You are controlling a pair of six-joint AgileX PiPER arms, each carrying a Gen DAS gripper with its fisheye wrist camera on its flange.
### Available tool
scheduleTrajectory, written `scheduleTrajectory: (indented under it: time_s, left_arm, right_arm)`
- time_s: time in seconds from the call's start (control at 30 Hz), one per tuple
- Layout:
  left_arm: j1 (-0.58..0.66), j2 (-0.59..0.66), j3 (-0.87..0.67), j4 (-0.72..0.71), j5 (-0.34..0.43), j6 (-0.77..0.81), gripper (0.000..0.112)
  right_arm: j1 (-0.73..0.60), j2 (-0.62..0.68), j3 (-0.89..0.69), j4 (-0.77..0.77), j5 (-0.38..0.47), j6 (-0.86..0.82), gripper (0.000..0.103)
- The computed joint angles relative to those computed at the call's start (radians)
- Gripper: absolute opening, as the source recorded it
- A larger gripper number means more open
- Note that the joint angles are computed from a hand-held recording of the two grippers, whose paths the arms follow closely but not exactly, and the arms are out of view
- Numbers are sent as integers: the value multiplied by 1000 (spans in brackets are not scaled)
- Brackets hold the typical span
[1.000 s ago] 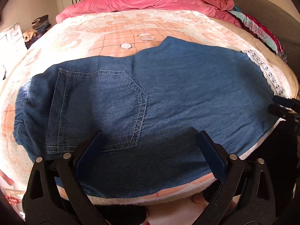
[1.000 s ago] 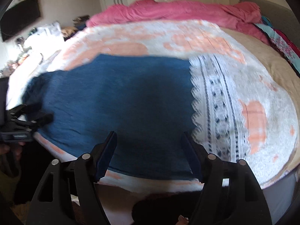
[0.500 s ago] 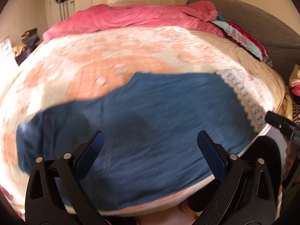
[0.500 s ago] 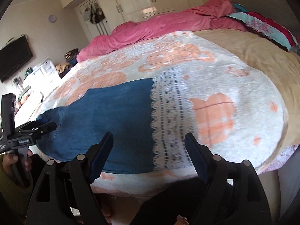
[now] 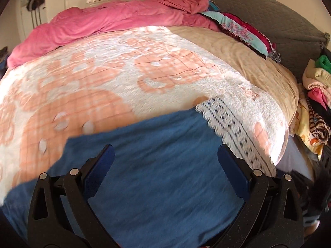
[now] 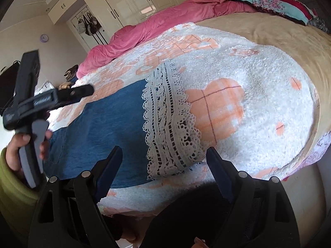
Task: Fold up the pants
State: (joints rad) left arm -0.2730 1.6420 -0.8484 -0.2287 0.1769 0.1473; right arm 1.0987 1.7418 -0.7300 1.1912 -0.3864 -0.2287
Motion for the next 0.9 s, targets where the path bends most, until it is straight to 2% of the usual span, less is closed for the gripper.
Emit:
scheduleTrajectory:
  time_s: [0.3,0.57,0.67,0.7,0.77,0.87,0.9]
  left_arm:
    - [-29,230,-288,5,120,65,93]
    - [-29,401,-479,-120,235,260,93]
    - [-8,458,-542,-238,306,394,84]
    - [0,476,-560,-277,332,440,79]
    - [17,505,-586,-337,371,501,76]
    - [36,527,-601,-417,397,586,74]
    - [40,528,-598,-439,401,617,72]
  right_arm:
    - [-35,39,-34,-16,43,32,83]
    - [-19,62,-64,41,28,-14,83]
    - [-19,67,-71,44,29,-19,81]
    - [-19,69,-73,51,28,-21,75]
    - [-27,71,-72,31,29,-1,69]
    - [-53,76,-58,-150,37,172,50]
    - [-59,77,-56,-199,43,214,49]
